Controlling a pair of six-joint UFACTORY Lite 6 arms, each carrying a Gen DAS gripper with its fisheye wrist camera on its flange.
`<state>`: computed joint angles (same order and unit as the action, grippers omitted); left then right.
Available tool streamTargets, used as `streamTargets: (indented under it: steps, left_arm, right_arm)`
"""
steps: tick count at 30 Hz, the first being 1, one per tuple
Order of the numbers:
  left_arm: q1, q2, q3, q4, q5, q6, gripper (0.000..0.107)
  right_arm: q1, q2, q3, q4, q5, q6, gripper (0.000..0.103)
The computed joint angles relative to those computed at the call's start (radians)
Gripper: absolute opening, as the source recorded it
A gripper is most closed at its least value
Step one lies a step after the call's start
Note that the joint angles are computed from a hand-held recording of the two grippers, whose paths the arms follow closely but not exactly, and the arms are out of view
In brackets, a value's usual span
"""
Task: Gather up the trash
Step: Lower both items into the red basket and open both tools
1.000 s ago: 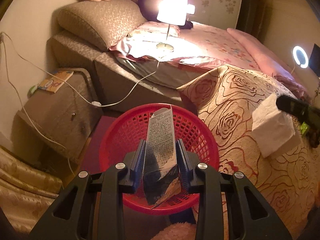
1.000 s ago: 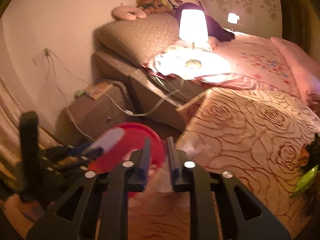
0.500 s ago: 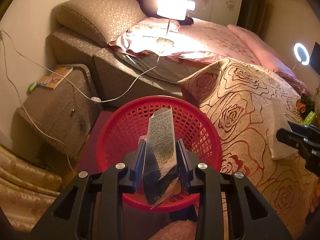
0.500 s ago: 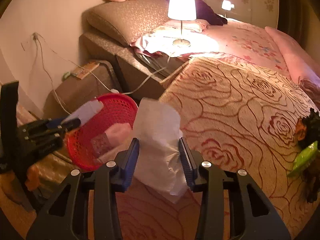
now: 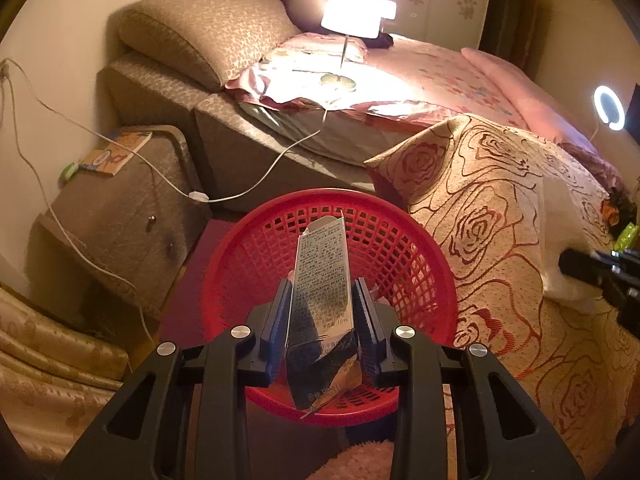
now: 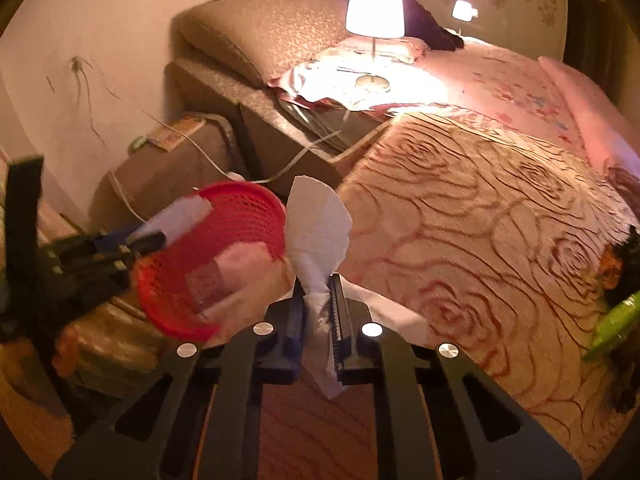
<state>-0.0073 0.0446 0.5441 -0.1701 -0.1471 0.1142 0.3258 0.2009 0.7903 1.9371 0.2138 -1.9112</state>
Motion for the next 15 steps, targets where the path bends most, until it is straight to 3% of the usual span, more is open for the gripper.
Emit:
streamTargets:
  steps: [8, 15]
  left_arm:
    - [0.037, 0.047, 0.021, 0.122, -0.011, -0.110, 0.030]
    - [0.084, 0.076, 0.039, 0.306, -0.018, -0.278, 0.030]
  right_arm:
    - [0.060, 0.171, 0.227, -0.323, 0.078, 0.404, 0.012]
    - [0.113, 0.301, 0.385, -0.439, 0.105, 0.588, 0.012]
